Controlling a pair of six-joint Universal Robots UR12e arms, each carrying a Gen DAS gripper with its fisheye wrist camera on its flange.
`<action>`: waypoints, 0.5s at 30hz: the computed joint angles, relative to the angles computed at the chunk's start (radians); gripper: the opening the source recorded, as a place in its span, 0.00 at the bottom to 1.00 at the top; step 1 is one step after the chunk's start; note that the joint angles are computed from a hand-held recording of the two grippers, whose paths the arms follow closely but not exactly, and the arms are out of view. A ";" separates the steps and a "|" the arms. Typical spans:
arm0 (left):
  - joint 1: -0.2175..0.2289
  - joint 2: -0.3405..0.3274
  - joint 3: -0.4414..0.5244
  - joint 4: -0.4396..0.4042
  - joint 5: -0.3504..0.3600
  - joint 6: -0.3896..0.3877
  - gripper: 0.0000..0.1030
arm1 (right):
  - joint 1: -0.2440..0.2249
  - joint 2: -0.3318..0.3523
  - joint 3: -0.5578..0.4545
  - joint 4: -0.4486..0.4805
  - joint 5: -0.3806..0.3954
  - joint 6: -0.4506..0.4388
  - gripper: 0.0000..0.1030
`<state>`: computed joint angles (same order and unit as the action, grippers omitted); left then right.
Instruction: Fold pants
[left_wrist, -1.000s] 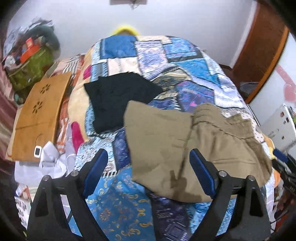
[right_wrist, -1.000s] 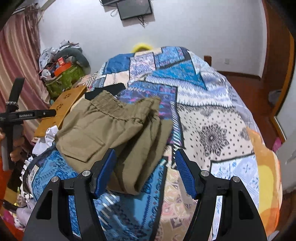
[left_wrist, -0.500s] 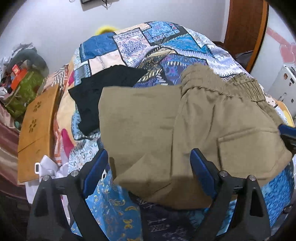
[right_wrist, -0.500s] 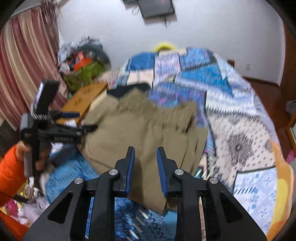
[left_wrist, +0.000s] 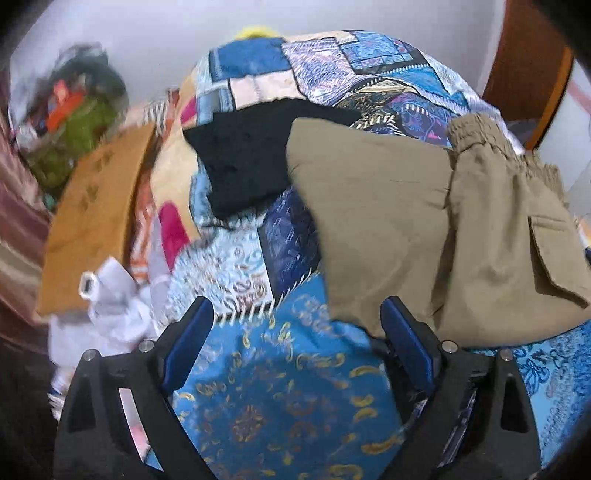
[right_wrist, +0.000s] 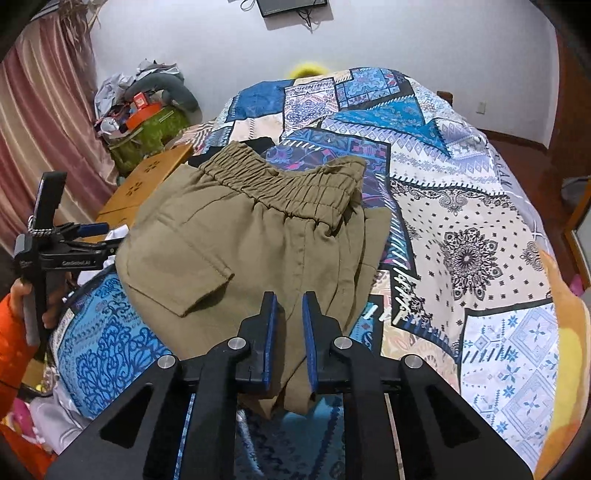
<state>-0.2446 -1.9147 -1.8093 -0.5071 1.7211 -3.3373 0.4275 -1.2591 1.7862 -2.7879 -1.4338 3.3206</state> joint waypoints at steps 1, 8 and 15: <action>0.001 0.003 -0.002 0.000 0.010 -0.004 0.90 | -0.001 -0.001 0.000 0.000 0.000 0.002 0.10; -0.001 0.017 -0.012 0.071 0.041 0.040 0.90 | 0.000 -0.007 -0.016 0.053 -0.043 -0.006 0.11; 0.023 -0.001 0.028 0.109 -0.079 0.027 0.91 | -0.020 -0.018 -0.023 0.063 -0.090 0.080 0.36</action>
<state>-0.2218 -1.9158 -1.7809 -0.3978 1.6425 -3.3102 0.4076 -1.2776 1.7634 -2.7250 -1.5234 3.4006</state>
